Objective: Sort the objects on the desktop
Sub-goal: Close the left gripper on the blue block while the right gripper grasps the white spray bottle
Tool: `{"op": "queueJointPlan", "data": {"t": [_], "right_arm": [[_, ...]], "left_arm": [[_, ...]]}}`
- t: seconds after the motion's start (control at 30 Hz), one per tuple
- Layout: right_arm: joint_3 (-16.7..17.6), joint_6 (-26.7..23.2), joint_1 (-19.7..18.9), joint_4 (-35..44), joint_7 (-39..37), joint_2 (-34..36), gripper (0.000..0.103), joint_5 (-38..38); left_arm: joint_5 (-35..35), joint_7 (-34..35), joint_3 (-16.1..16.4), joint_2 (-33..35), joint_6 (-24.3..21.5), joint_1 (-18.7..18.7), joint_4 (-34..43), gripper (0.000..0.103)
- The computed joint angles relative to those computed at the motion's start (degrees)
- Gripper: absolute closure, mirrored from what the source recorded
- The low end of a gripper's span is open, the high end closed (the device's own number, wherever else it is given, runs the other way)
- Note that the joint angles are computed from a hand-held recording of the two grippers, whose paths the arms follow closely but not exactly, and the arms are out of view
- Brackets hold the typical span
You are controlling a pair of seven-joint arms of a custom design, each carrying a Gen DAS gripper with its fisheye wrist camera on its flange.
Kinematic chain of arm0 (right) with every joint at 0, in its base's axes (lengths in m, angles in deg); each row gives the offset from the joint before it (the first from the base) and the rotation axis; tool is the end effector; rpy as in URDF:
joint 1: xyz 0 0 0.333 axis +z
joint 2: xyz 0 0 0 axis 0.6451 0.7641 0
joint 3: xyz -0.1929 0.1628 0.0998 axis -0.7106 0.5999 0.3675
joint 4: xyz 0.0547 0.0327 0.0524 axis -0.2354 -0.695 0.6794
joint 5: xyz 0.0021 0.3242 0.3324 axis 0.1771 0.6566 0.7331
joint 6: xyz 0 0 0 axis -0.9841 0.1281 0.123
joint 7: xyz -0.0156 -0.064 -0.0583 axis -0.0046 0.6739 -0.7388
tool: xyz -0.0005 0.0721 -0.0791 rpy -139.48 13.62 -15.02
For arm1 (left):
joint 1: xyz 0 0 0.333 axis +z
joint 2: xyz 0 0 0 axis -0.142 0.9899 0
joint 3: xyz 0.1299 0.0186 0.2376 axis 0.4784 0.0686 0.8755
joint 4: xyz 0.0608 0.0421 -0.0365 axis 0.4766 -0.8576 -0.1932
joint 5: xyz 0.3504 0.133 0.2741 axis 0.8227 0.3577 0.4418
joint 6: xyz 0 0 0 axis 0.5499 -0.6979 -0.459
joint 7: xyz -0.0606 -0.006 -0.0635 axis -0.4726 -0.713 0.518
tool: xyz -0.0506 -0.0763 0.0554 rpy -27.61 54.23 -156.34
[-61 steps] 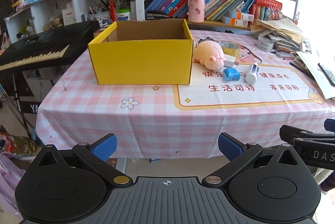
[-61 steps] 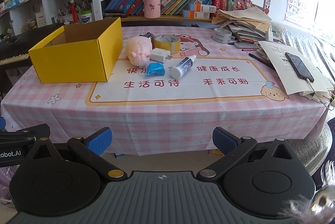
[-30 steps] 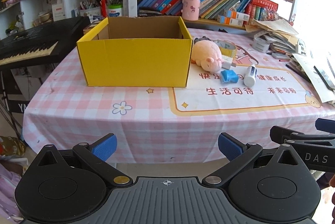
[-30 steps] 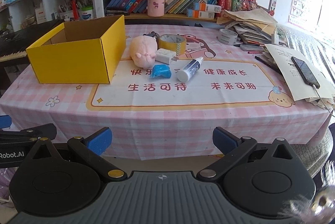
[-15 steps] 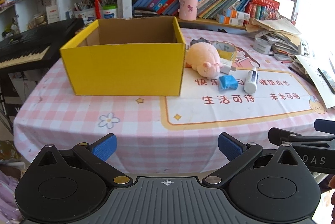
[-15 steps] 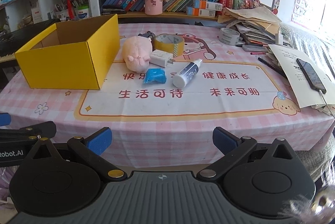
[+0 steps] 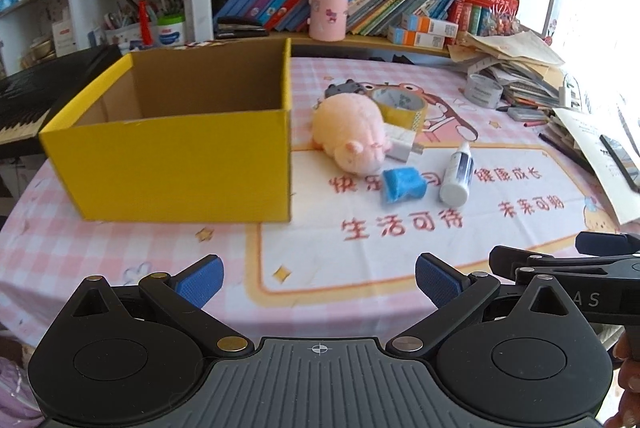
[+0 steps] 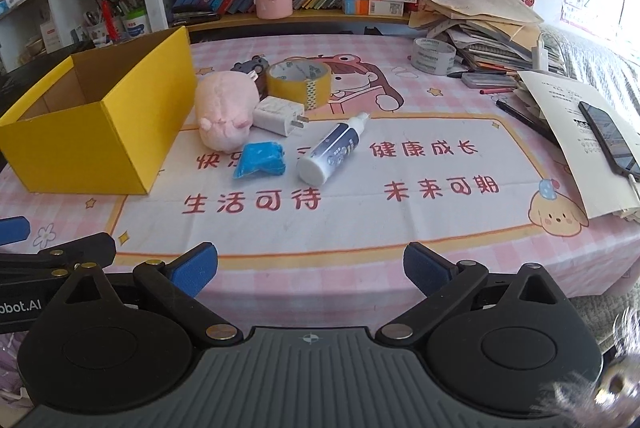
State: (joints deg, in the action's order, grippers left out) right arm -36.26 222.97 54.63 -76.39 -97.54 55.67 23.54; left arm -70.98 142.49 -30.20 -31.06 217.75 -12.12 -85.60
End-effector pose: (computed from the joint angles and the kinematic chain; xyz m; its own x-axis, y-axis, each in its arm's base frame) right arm 0.5195 0.2386 0.3746 -0.4943 -0.8682 -0.0447 -0.5972 0.3764 -0.7083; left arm 0.6290 -0.0951 0.3987 -0.6125 -0.7884 0.0566 -0.5687 0.3898 -0.7243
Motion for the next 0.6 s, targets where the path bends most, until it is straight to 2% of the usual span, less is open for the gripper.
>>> {"op": "queueJointPlan", "data": {"t": [0.23, 0.6], "right_arm": [[-2.5, 3.5, -2.5, -0.1, -4.1, 0.2, 0.005, 0.1], [-6.1, 15.1, -8.3, 0.3, -13.6, 2.3, 0.01, 3.7]], "left_arm": [[4.5, -6.3, -2.1, 3.0, 2.0, -1.3, 3.3, 0.0], [17.7, -21.5, -5.1, 8.3, 9.5, -3.0, 8.1, 0.0]]}}
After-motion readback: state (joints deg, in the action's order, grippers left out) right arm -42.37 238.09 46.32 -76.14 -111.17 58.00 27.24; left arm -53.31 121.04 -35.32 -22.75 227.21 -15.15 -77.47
